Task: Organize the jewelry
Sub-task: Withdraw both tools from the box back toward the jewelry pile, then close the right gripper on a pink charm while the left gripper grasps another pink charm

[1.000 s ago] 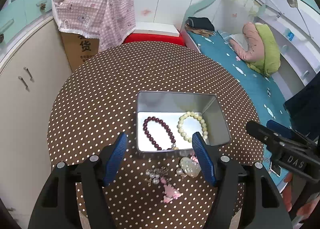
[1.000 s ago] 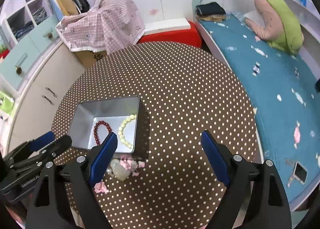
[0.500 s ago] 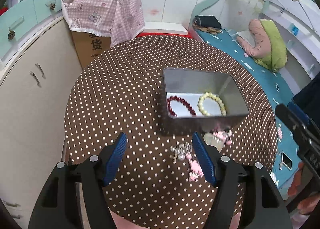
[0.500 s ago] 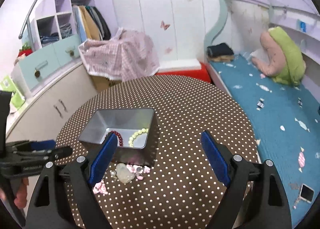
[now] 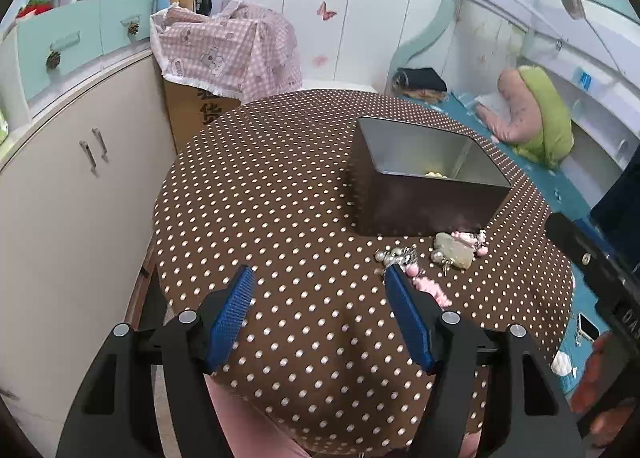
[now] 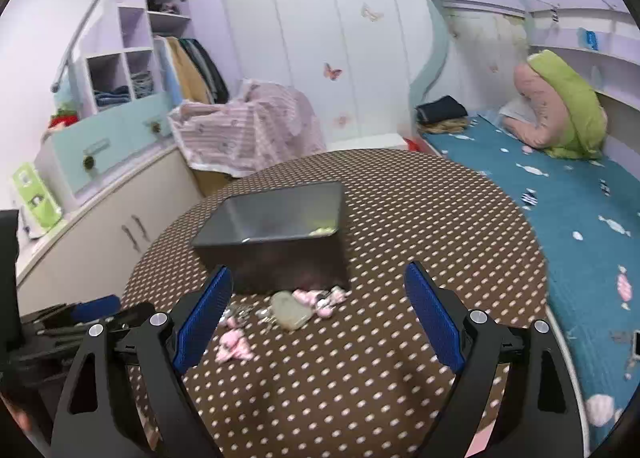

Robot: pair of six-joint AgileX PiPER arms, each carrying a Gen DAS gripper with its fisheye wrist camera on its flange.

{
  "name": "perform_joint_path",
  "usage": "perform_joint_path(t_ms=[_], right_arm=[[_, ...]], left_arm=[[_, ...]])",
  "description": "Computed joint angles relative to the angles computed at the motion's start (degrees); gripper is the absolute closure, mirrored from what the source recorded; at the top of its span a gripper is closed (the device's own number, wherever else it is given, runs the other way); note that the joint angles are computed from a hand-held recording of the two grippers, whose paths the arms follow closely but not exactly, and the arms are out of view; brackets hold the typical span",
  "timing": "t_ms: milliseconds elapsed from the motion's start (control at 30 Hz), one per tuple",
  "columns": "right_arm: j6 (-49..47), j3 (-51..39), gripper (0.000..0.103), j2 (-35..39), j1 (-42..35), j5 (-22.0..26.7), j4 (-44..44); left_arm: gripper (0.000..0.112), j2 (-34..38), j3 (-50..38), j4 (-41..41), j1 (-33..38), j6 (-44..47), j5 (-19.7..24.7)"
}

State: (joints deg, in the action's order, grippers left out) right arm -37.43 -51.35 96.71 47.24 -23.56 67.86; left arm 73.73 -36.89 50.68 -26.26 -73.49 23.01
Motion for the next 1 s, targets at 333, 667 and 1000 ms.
perform_joint_path(t_ms=[333, 667, 1000], right_arm=[[-4.9, -3.0, 0.018, 5.7, 5.3, 0.1, 5.2], [-17.9, -9.7, 0.028, 11.5, 7.4, 1.4, 15.4], [-29.9, -15.5, 0.058, 16.6, 6.9, 3.6, 25.9]], left_arm=[[0.041, -4.2, 8.5, 15.8, 0.8, -18.8, -2.6], [0.035, -6.0, 13.0, 28.1, 2.3, -33.7, -3.3], [0.035, -4.9, 14.2, 29.8, 4.5, -36.0, -5.9]])
